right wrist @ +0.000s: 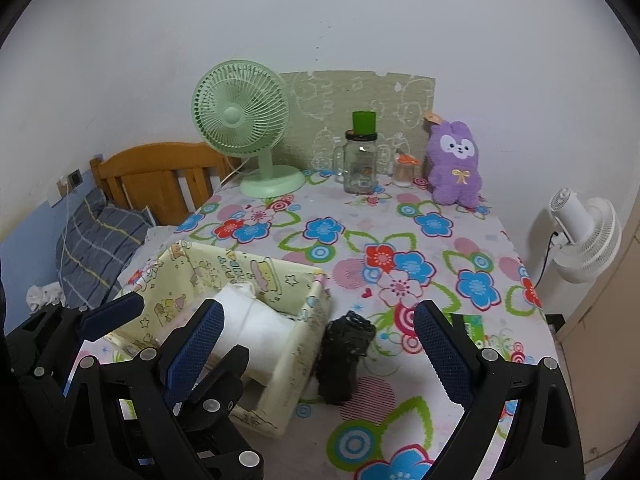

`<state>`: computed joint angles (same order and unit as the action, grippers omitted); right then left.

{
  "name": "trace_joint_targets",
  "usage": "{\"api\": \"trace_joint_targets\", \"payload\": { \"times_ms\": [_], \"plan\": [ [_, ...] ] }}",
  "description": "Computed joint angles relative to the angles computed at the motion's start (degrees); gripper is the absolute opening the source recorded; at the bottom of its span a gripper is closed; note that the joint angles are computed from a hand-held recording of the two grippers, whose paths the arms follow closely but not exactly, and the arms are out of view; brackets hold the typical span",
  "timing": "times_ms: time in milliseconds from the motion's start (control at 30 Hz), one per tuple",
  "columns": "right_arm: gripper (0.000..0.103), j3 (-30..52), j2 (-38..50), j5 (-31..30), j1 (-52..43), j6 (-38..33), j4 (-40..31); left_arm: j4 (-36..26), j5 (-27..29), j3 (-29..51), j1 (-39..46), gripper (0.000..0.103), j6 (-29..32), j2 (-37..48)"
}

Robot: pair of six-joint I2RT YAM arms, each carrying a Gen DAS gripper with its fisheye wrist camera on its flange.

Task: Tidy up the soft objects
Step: 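Move both open tools back from the box toward the black plastic bag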

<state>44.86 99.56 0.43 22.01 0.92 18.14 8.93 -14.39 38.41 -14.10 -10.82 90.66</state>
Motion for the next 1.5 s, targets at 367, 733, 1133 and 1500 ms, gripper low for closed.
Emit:
{"api": "trace_joint_targets", "payload": {
  "times_ms": [367,733,1133,1500],
  "plan": [
    [0.097,-3.4,-3.81,-2.26,-4.21,-1.76,0.45,-0.62,-2.59,1.03,-5.14,0.086,-2.67,0.05],
    [0.097,-6.56,-6.34,-4.44,-9.13,-4.07,1.81,-0.04,-6.26,2.62,-10.83,0.086,-6.25,2.26],
    [0.097,-6.9,-3.61,-6.86,-15.32,-6.36,3.55,-1.83,-7.78,8.3,-15.32,0.082,-9.2,9.12],
    [0.097,-5.26,0.21,-8.8,-19.54,-6.98,4.34,-1.33,-7.59,12.56,-16.71,0.076,-9.88,14.43]
  ]
}}
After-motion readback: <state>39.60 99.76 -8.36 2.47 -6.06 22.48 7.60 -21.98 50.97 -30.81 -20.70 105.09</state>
